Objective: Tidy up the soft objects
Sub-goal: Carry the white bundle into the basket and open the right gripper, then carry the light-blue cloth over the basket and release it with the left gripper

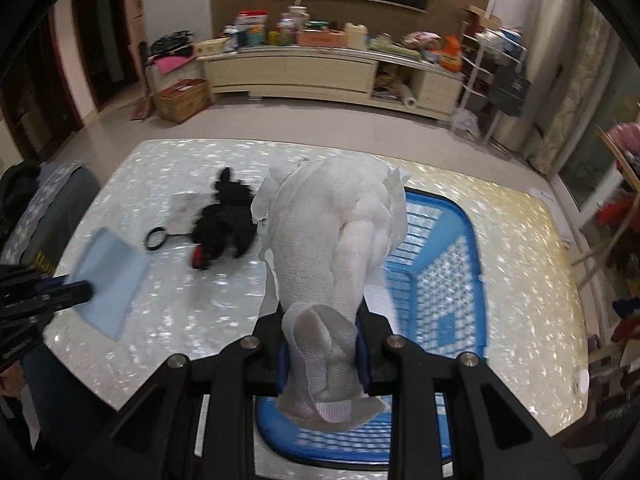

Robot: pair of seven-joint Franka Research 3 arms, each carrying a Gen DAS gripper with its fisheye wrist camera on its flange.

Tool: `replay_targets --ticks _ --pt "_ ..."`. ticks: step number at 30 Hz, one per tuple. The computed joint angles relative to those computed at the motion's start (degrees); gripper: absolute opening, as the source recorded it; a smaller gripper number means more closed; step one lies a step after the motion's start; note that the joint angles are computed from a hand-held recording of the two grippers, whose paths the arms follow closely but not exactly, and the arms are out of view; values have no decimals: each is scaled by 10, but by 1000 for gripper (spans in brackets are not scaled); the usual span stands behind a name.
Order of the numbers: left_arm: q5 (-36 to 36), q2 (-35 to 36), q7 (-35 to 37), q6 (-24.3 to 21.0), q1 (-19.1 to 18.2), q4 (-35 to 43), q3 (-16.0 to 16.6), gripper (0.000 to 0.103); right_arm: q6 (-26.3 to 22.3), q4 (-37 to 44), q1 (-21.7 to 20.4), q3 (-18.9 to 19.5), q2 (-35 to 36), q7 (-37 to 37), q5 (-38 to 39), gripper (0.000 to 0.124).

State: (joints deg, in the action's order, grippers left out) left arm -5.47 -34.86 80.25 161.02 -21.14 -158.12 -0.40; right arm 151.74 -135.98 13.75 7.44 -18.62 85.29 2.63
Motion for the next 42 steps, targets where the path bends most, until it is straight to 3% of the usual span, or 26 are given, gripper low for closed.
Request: replay_targets --ticks 8,13,16,20,25,27,31,33,34,40,42 --pt "-5 8 -4 -3 1 -1 -2 5 -15 17 -23 -12 49 27 -19 24" --pt "-2 10 -14 -6 8 -3 -7 5 -54 48 -16 -21 89 21 -13 24" --pt "-1 8 -18 -6 10 -7 -8 5 -75 58 -14 -19 103 30 -35 25" --pt "0 7 -21 -7 11 -9 -8 5 -87 69 -21 -15 120 98 -116 25" --pt "-2 11 -19 -3 6 -8 -4 5 -109 75 -15 -24 119 101 -122 29" --pt "-4 15 -17 -1 4 -7 -2 5 -116 75 -14 -23 117 108 -133 46" --pt "-8 19 -14 -1 0 -6 -2 5 -113 58 -13 -26 95 88 -119 57" --pt "-9 19 -14 1 0 -6 -3 5 -113 52 -13 -20 87 95 -123 83" --pt "-9 18 -15 2 1 -7 -4 5 -110 45 -13 -19 78 97 -121 87" --pt "-3 4 -23 2 2 -8 -11 5 -106 25 -8 -16 41 83 -89 103" --pt "0 0 -26 1 1 -6 -14 5 -101 13 -8 -13 24 78 -82 103"
